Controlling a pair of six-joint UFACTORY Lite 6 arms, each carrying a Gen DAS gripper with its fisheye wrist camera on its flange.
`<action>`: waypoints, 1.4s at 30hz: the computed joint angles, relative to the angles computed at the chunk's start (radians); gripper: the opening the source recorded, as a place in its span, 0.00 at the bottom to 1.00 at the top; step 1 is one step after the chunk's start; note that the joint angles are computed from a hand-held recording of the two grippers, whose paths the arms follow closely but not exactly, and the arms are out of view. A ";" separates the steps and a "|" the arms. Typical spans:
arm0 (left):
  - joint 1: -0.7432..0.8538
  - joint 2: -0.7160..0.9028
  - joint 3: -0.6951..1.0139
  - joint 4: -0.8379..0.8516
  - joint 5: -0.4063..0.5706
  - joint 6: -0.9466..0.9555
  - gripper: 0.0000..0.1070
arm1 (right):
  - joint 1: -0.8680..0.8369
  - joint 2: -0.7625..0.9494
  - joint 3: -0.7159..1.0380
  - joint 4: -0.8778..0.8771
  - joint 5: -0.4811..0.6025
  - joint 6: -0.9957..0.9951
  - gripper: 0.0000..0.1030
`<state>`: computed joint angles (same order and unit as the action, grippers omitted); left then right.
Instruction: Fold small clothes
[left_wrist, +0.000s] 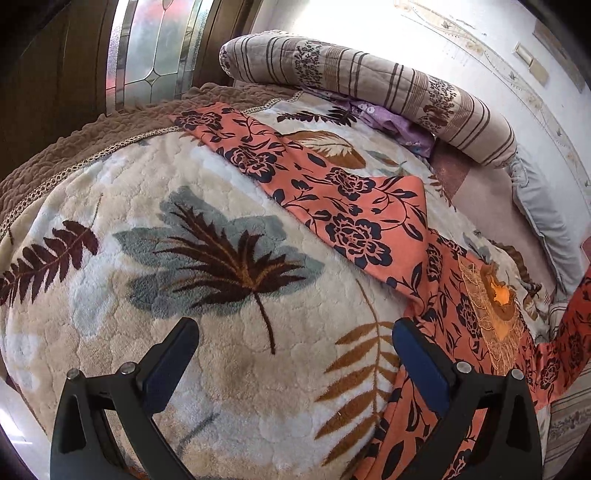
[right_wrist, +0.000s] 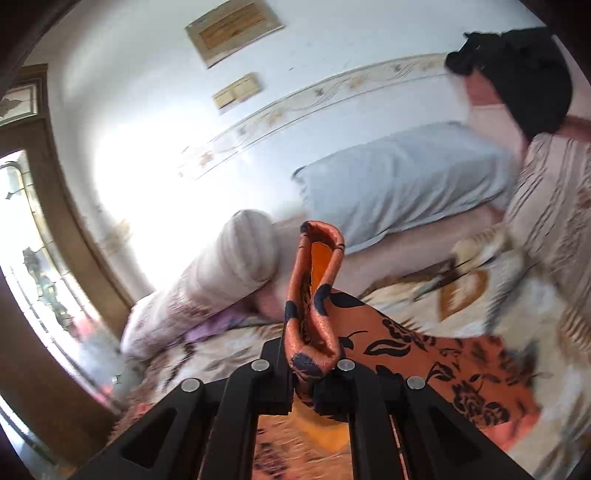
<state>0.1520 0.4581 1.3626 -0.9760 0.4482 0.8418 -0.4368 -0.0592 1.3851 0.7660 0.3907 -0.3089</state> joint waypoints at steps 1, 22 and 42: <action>0.007 0.002 0.003 -0.006 0.007 0.004 0.96 | 0.099 -0.012 -0.075 0.054 -0.078 -0.007 0.10; -0.027 -0.018 -0.041 0.023 -0.013 0.015 0.96 | -0.560 0.451 -0.281 0.558 0.326 -0.623 0.91; -0.172 -0.105 -0.093 0.094 -0.074 0.071 0.96 | -0.554 1.070 0.660 0.541 0.754 -0.482 0.92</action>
<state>-0.0199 0.3532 1.2698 -0.8821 0.3737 0.9129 -0.9905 1.0111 2.0456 1.3067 1.1451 -0.7909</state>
